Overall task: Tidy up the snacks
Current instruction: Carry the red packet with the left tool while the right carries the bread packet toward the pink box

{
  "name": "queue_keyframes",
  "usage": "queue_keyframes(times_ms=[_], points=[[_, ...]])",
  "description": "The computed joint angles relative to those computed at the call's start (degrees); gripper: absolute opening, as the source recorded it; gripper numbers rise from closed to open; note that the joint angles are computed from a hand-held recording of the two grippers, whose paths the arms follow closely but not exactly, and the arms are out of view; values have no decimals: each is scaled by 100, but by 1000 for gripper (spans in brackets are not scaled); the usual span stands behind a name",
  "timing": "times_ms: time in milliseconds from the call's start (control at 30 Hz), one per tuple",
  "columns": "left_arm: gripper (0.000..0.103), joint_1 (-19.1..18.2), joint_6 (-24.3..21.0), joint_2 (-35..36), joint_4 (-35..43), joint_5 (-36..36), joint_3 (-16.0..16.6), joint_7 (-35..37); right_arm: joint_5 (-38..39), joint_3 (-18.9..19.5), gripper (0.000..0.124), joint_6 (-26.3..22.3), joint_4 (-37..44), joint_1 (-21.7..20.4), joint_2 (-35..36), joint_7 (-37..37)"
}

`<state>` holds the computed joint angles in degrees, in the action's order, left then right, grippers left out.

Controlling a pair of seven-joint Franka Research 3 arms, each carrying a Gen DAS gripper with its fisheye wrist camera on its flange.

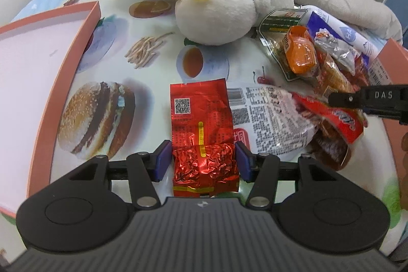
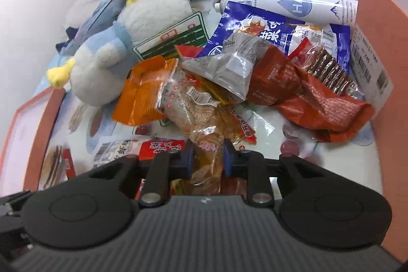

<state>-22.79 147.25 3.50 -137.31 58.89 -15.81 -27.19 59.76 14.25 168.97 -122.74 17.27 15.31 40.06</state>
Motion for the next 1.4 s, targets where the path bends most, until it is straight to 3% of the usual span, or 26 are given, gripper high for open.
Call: queue_keyframes(times_ms=[200,367,833,1100,1400], points=[[59,-99,-212,-207,-28,-165,-122,-60,-307,-153,24,129,-471,129,-406,239],[59,-162,-272,-378,-65,-176,-235,-230,444,-108,25,72,-811,80,-867,-582],[59,-472,-694,-617,137,-350,-564,-255,755,-754,25,8,-1818,615,-2080,-913],[59,-671,-886,-492,496,-356,-655,-296,342,-1008,25,-65,-2451,817,-2832,-766],[59,-835,-951,-199,1092,-120,-590,-25,465,-1366,25,81,-2767,1125,-3358,-946]])
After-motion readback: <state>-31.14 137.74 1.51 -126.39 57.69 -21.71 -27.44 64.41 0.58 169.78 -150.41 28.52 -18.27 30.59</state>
